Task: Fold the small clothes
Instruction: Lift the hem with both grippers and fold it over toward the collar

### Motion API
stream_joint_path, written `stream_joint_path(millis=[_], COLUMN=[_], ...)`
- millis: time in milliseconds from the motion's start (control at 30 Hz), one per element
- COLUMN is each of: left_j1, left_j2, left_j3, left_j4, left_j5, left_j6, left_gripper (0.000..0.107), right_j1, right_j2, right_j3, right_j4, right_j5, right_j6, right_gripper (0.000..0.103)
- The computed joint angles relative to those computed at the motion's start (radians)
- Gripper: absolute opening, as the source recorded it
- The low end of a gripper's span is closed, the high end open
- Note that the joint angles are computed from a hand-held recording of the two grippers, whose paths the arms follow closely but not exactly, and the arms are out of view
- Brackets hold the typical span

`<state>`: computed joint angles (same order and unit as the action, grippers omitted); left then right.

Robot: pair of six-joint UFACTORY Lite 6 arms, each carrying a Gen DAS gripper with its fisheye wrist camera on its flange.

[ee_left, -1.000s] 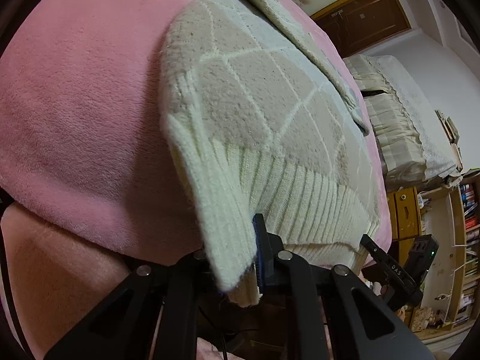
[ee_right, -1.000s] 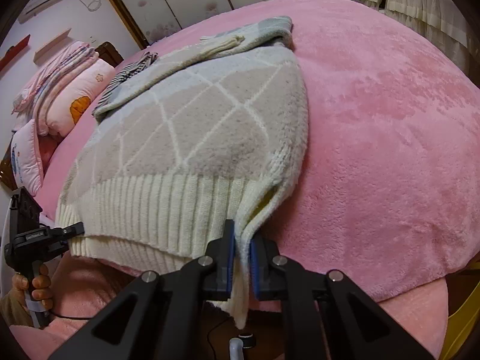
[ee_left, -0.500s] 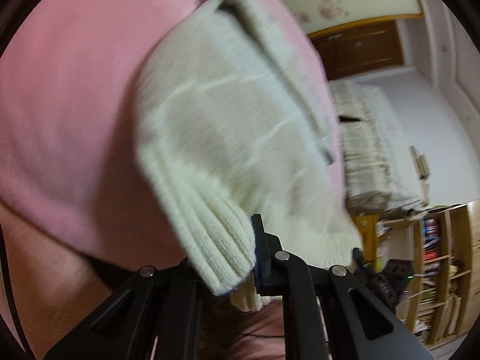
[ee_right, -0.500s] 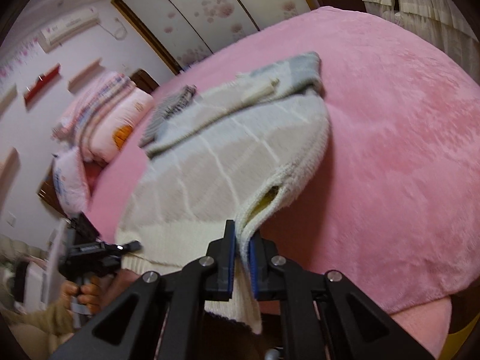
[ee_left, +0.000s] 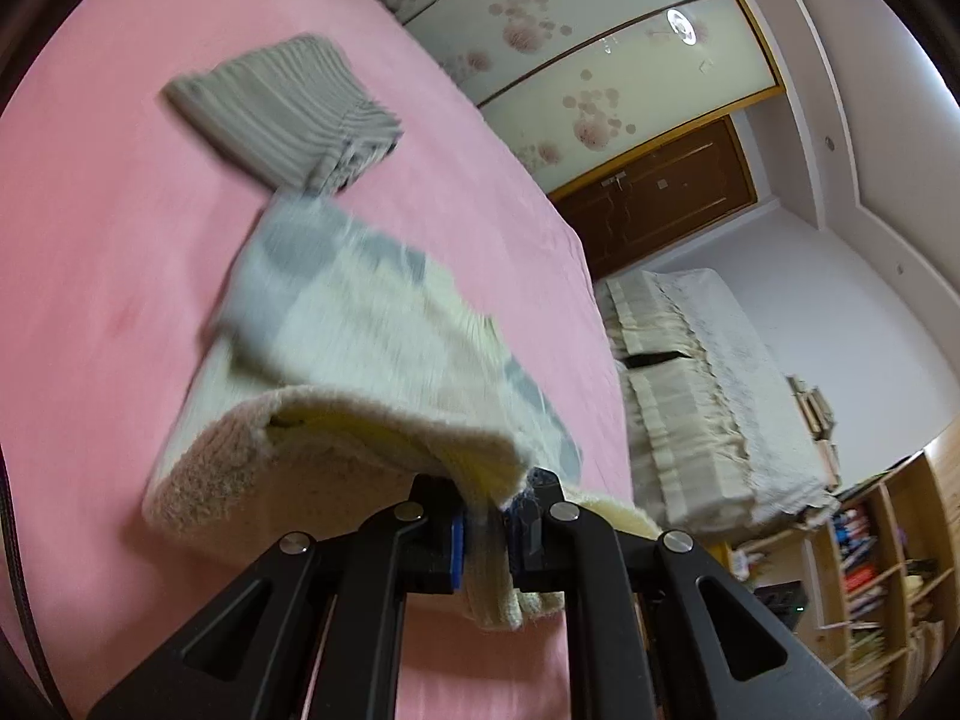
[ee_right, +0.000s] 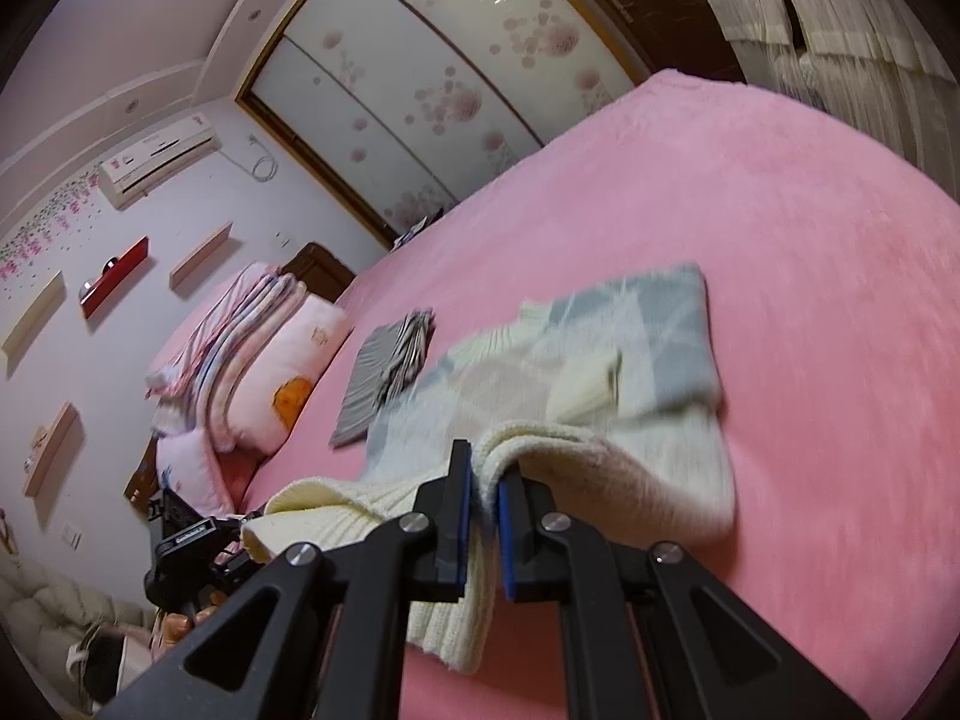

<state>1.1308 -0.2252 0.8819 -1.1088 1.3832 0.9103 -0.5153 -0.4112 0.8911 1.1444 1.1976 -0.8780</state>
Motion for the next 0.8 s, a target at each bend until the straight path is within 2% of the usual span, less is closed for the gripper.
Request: stream_joint_path(millis=[67, 133, 300, 433, 600, 700, 733, 800], left_j1=[-0.15, -0.269, -0.462, -0.536, -0.622, -0.638, -0.635, -0.629], left_j2=[0.075, 0.177, 0.472, 0.709, 0.988, 1.089, 1.115, 1.162], left_j3=[0.101, 0.225, 0.516, 0.709, 0.99, 1.091, 1.129, 1.21], left_j4=[-0.037, -0.044, -0.011, 0.059, 0.236, 0.287, 0.284, 0.263], left_j5=[-0.13, -0.244, -0.444, -0.547, -0.594, -0.554, -0.529, -0.466], left_j6=[-0.065, -0.114, -0.21, -0.272, -0.426, -0.492, -0.496, -0.497], left_gripper=[0.008, 0.008, 0.008, 0.008, 0.011, 0.017, 0.022, 0.043], right_j1=[0.117, 0.18, 0.333, 0.402, 0.461, 0.469, 0.465, 0.454], right_j2=[0.139, 0.246, 0.578, 0.822, 1.124, 1.322, 1.346, 1.389], right_j3=[0.115, 0.205, 0.49, 0.704, 0.993, 1.241, 1.277, 1.36], right_j4=[0.015, 0.025, 0.003, -0.081, -0.271, -0.406, -0.409, -0.403], right_j5=[-0.131, -0.203, -0.386, -0.46, -0.502, -0.395, -0.37, -0.304], right_j6=[0.035, 0.058, 0.132, 0.228, 0.424, 0.593, 0.606, 0.627], right_gripper=[0.007, 0.007, 0.007, 0.007, 0.007, 0.011, 0.013, 0.018])
